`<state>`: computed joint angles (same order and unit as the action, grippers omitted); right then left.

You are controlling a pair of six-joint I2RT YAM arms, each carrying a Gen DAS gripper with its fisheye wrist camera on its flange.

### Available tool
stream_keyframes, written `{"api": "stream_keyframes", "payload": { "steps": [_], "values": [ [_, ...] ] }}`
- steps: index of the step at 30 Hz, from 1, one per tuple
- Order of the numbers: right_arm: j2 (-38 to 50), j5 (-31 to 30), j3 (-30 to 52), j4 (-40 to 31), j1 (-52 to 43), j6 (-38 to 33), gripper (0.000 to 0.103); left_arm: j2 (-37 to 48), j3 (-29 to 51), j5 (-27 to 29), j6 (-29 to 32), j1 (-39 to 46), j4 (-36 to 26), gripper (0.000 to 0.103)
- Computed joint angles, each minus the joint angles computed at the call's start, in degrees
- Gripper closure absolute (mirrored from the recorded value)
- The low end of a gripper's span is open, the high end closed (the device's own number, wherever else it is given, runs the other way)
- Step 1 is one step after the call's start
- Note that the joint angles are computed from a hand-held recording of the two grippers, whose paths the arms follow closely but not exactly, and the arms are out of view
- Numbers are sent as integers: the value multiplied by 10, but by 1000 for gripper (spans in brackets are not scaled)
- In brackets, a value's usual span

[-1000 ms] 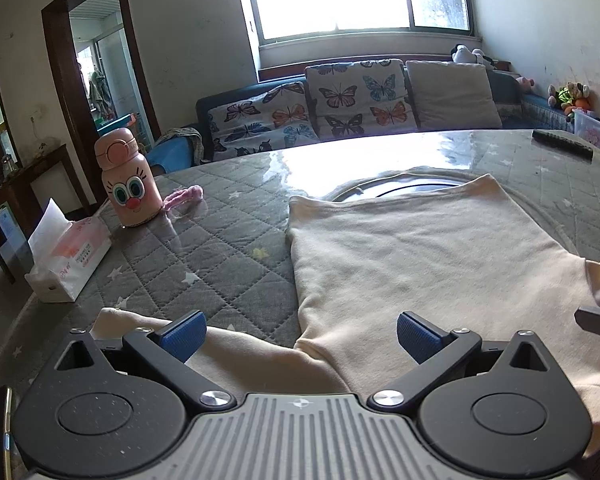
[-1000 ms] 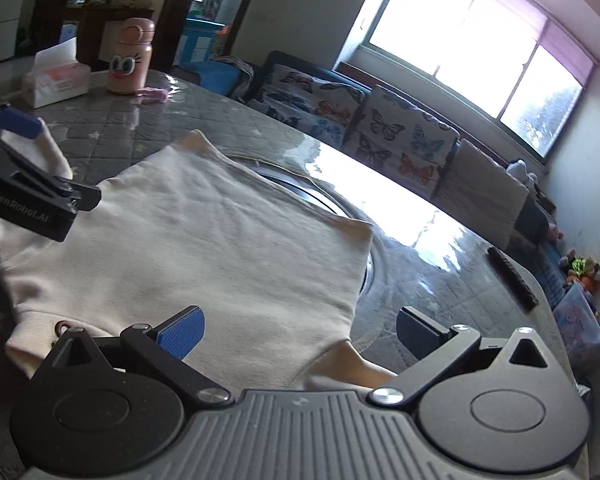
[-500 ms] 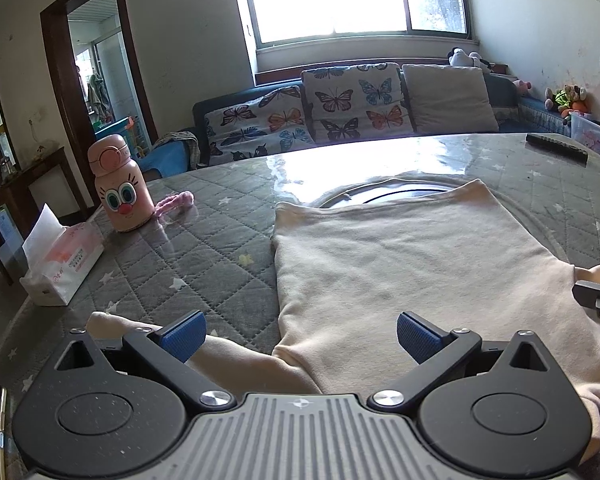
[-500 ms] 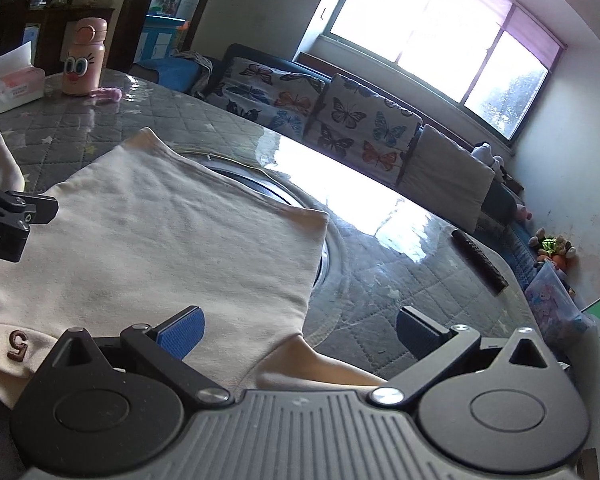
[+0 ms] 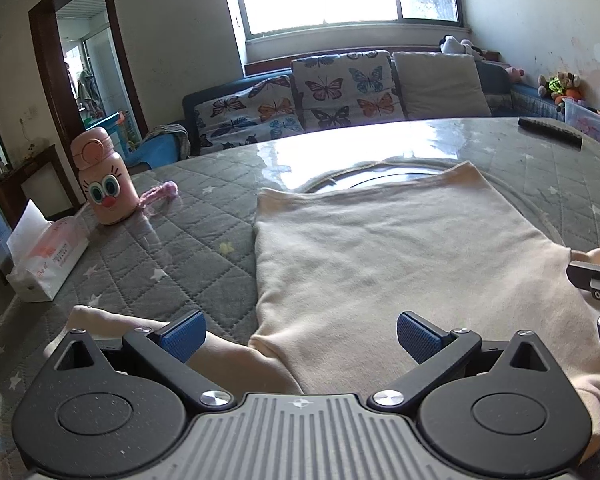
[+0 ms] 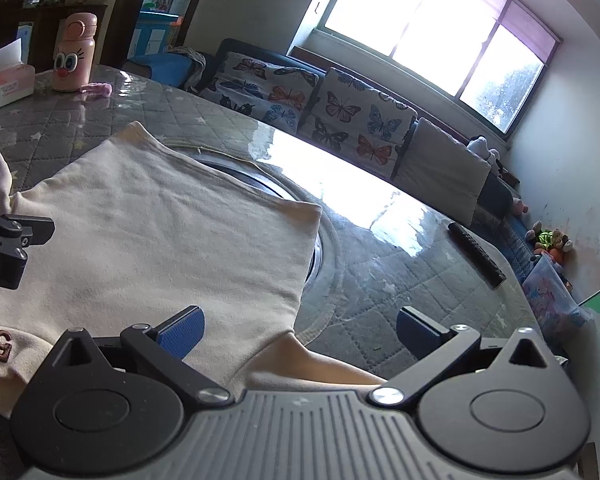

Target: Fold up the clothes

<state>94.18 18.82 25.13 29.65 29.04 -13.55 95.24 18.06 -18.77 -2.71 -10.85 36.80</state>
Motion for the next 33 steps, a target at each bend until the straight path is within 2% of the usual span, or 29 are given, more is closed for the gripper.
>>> {"api": "stream_keyframes", "payload": {
  "steps": [11, 15, 20, 23, 25, 30, 33],
  "values": [
    [66, -9, 0, 26, 7, -5, 0, 56, -7, 5, 25, -11, 44, 0],
    [70, -13, -26, 67, 15, -21, 0, 67, -29, -2, 48, -23, 88, 0],
    [69, -25, -82, 153, 26, -62, 0, 74, -60, -14, 74, -44, 139, 0],
    [59, -47, -112, 185, 16, -78, 0, 82, -75, -26, 96, -57, 173, 0],
    [33, -89, -122, 169, -10, -81, 0, 77, -78, -25, 105, -59, 177, 0],
    [-21, -207, -93, 58, -114, -46, 0, 50, -63, -12, 94, -61, 150, 0],
    [-19, -255, -72, 38, -196, -27, 3, 51, -46, -4, 87, -71, 133, 0]
  ]
}}
